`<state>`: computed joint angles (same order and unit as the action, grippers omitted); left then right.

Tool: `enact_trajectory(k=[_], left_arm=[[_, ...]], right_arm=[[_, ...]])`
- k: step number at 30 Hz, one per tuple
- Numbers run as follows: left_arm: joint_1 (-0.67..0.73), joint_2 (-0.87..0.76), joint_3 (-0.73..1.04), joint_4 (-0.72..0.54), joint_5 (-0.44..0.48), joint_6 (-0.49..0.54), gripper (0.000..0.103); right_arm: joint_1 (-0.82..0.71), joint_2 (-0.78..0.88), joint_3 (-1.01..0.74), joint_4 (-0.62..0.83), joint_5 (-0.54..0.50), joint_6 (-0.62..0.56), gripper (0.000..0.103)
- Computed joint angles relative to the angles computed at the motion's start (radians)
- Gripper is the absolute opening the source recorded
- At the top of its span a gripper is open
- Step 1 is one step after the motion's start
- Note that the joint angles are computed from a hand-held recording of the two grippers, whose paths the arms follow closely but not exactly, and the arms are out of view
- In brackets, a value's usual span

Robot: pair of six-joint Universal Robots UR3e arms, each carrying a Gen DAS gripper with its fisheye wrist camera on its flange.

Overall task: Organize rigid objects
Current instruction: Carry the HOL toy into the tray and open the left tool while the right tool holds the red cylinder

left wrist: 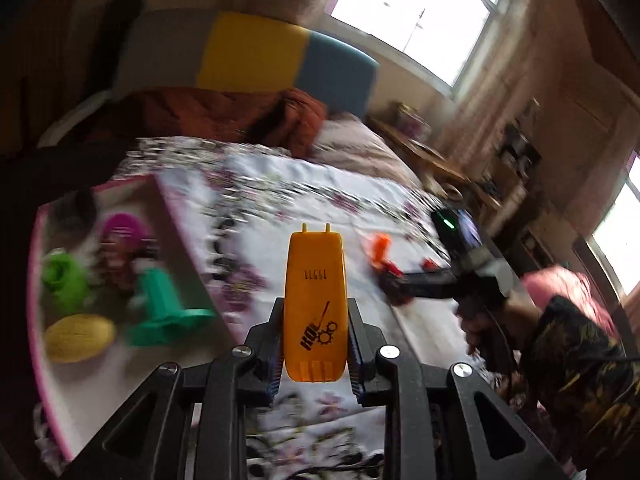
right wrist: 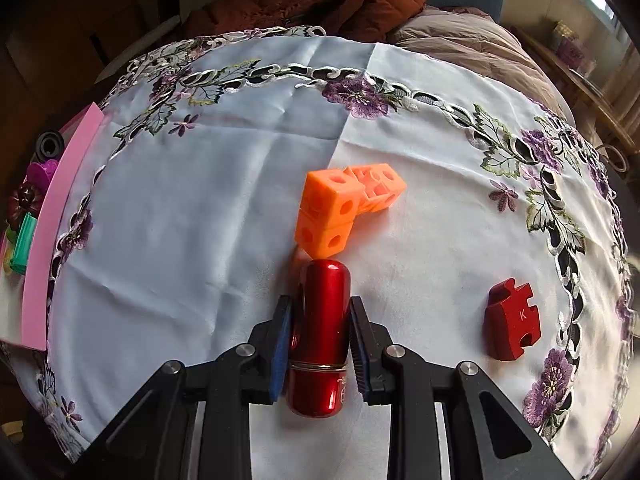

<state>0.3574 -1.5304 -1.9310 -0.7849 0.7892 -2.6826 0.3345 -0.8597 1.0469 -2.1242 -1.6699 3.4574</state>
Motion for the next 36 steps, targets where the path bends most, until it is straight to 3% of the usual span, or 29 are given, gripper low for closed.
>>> enact_trajectory(k=[6, 13, 20, 28, 30, 36], left_arm=[[0.21, 0.041, -0.029, -0.077, -0.007, 0.034, 0.026], [0.339, 0.047, -0.076, -0.139, 0.029, 0.081, 0.026], [0.309, -0.017, -0.078, -0.138, 0.106, 0.057, 0.026], [0.247, -0.109, -0.062, -0.033, 0.216, -0.011, 0.028], [0.25, -0.106, -0.07, -0.013, 0.221, -0.022, 0.032], [0.241, -0.092, -0.1, 0.051, 0.244, -0.02, 0.032]], right_arm=[[0.006, 0.01, -0.015, 0.006, -0.013, -0.018, 0.028], [0.006, 0.012, -0.02, 0.008, -0.023, -0.032, 0.028], [0.01, 0.019, -0.034, 0.016, -0.031, -0.034, 0.028], [0.012, 0.023, -0.042, 0.022, -0.036, -0.039, 0.028], [0.013, 0.025, -0.045, 0.023, -0.037, -0.04, 0.028], [0.013, 0.026, -0.048, 0.026, -0.039, -0.04, 0.028]])
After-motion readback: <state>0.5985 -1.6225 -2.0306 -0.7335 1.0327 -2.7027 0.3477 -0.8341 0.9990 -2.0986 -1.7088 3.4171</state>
